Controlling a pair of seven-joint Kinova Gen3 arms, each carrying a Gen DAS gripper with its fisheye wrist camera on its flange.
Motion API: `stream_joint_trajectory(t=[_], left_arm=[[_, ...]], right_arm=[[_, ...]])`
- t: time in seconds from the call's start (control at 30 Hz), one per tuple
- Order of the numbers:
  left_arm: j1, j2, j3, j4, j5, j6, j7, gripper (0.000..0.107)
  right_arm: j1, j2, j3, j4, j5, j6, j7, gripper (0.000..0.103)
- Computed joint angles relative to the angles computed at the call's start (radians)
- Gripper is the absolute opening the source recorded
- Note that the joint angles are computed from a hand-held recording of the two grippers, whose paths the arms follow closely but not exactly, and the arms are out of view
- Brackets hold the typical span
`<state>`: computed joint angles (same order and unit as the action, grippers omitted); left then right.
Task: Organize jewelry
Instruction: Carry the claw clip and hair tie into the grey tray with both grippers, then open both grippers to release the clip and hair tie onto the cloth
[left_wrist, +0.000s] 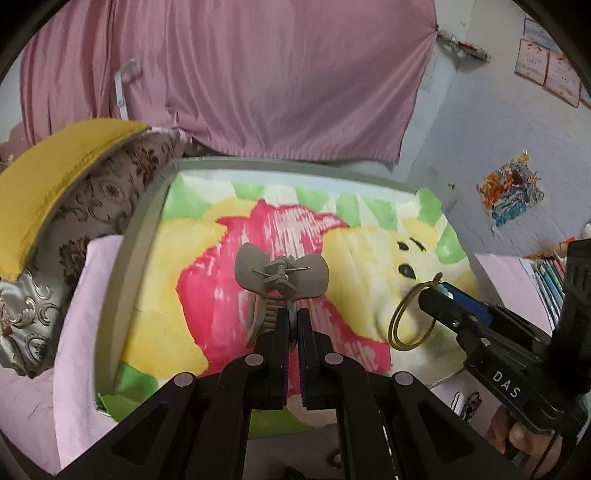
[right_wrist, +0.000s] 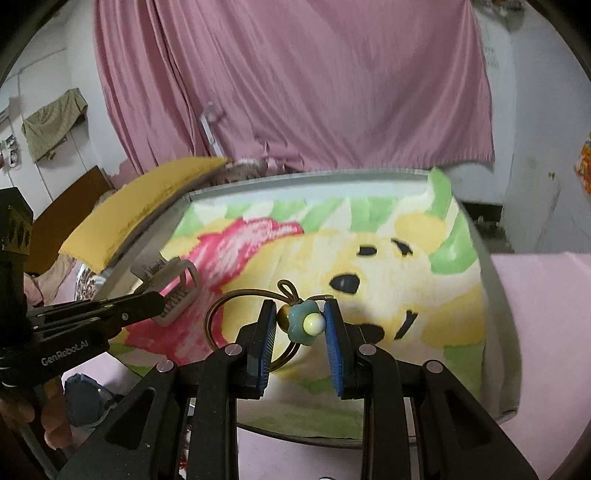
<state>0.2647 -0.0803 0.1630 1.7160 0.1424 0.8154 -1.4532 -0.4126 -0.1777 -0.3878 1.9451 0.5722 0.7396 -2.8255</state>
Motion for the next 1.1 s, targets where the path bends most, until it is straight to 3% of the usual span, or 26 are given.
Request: stream_joint_trajectory(t=[0.3,0.4,0.57,0.7,0.77,0.83,0.9,1.0,1.1], left_arm=[[-0.016,0.027,-0.028,-0.028,0.089,0.050,-0.064,0.005],[-0.025,0.014,-0.034,-0.012,0.119,0.038,-0.086,0.006],[-0.025,-0.041,-0.033,0.041,0.132,-0.017,-0.098,0.015],[-0.021,-0.099,-0.018,0.090,0.107,-0.084,-0.070,0.019],[-0.019,-0.135,-0.009,0.122,0.088,-0.129,-0.050,0.026],[-0.014,-0.166,-0.010,0.151,0.083,-0.166,-0.040,0.044],[-0.009,-0.202,-0.012,0.184,0.081,-0.207,-0.032,0.059],[-0.019,-0.251,0.011,0.226,0.047,-0.257,0.001,0.062],[-0.030,-0.300,0.035,0.266,0.011,-0.299,0.029,0.078]], right_arm=[[-0.008,0.001,0.020,-0.003,-0.055,-0.005,0.037,0.026],[0.009,-0.017,-0.009,0.004,-0.018,0.004,-0.010,0.043],[0.039,-0.063,-0.087,0.025,0.076,0.034,-0.121,0.049],[0.073,-0.114,-0.176,0.053,0.178,0.067,-0.236,0.064],[0.086,-0.141,-0.213,0.062,0.211,0.088,-0.274,0.071],[0.103,-0.170,-0.251,0.075,0.239,0.099,-0.307,0.081],[0.123,-0.194,-0.287,0.081,0.257,0.113,-0.323,0.085],[0.156,-0.231,-0.335,0.093,0.267,0.120,-0.331,0.090],[0.211,-0.279,-0.403,0.104,0.277,0.121,-0.345,0.100]])
